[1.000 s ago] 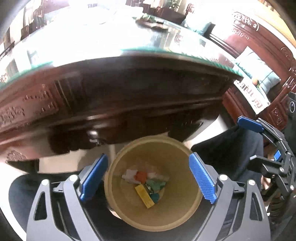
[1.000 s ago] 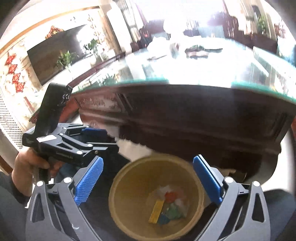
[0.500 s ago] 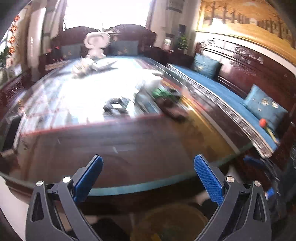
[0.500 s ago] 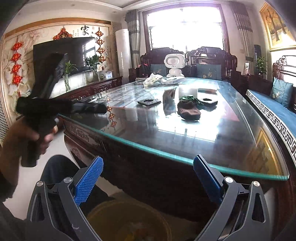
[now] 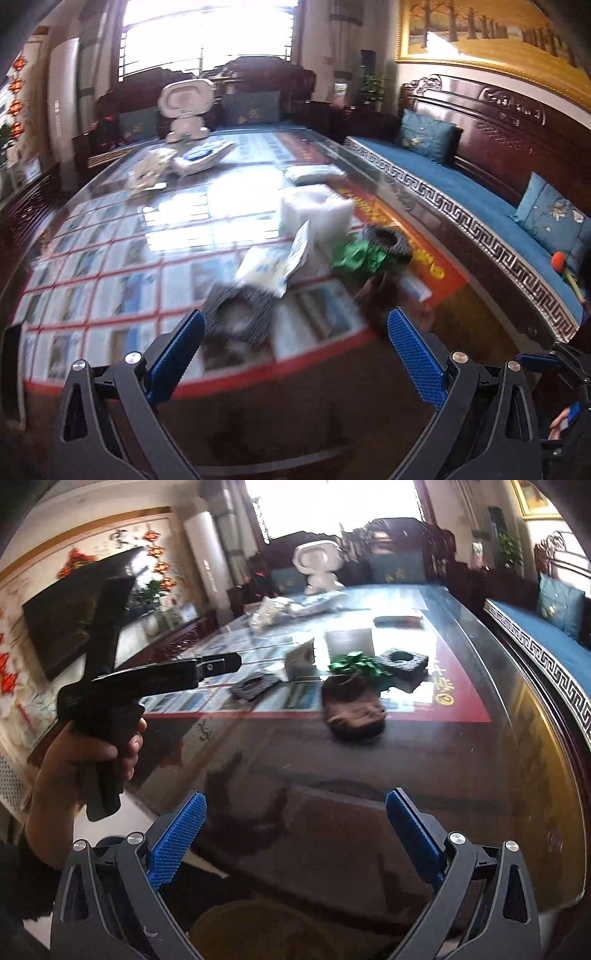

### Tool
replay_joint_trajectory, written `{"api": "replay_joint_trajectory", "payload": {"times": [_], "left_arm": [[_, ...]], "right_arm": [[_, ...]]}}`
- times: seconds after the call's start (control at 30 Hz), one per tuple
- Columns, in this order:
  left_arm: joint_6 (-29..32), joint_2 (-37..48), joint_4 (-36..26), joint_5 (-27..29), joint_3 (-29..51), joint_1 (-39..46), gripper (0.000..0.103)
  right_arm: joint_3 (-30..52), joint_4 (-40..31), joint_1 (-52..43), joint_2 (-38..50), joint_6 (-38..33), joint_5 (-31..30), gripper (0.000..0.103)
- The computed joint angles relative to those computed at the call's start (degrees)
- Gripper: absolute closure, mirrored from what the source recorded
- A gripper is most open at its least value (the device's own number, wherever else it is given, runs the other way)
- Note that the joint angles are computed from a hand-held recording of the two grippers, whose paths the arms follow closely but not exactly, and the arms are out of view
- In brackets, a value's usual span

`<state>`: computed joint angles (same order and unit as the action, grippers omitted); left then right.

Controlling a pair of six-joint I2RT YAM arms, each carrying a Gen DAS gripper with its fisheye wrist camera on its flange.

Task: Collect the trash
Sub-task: 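Raise both grippers to the table and reach the left gripper toward the booklet, then grasp the white booklet with the left gripper while the right grasps the brown knit sock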

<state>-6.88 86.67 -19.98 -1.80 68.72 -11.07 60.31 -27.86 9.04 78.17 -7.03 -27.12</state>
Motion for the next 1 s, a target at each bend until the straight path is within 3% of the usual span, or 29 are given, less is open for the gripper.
{"api": "replay_joint_trajectory", "payload": {"times": [0.1, 0.27, 0.63, 0.73, 0.87, 1.0], "left_arm": [[0.15, 5.61, -0.81, 2.38, 5.64, 0.25, 0.004], [1.36, 16.62, -4.69, 1.20, 17.30, -0.56, 0.005], [2.46, 32.94, -16.23, -2.52, 37.29, -0.92, 0.031], [2.35, 34.83, -18.09, -3.19, 39.67, -0.68, 0.048], [2.77, 35.64, -18.47, -1.07, 40.44, 0.23, 0.079], [2.65, 33.72, -16.09, -0.30, 38.13, 0.73, 0.094]], "right_arm": [[3.11, 0.42, -0.27, 3.26, -0.11, 1.09, 0.008], [5.68, 3.46, -1.29, 5.99, -0.86, 0.50, 0.008], [14.79, 3.24, -0.28, 14.96, -1.38, 1.91, 0.009], [17.60, 2.05, -0.27, 17.54, -0.51, 1.92, 0.009], [19.47, 1.23, -0.20, 19.44, -0.20, 1.60, 0.010], [20.82, -0.55, 0.42, 20.88, -0.13, 2.23, 0.022]]}}
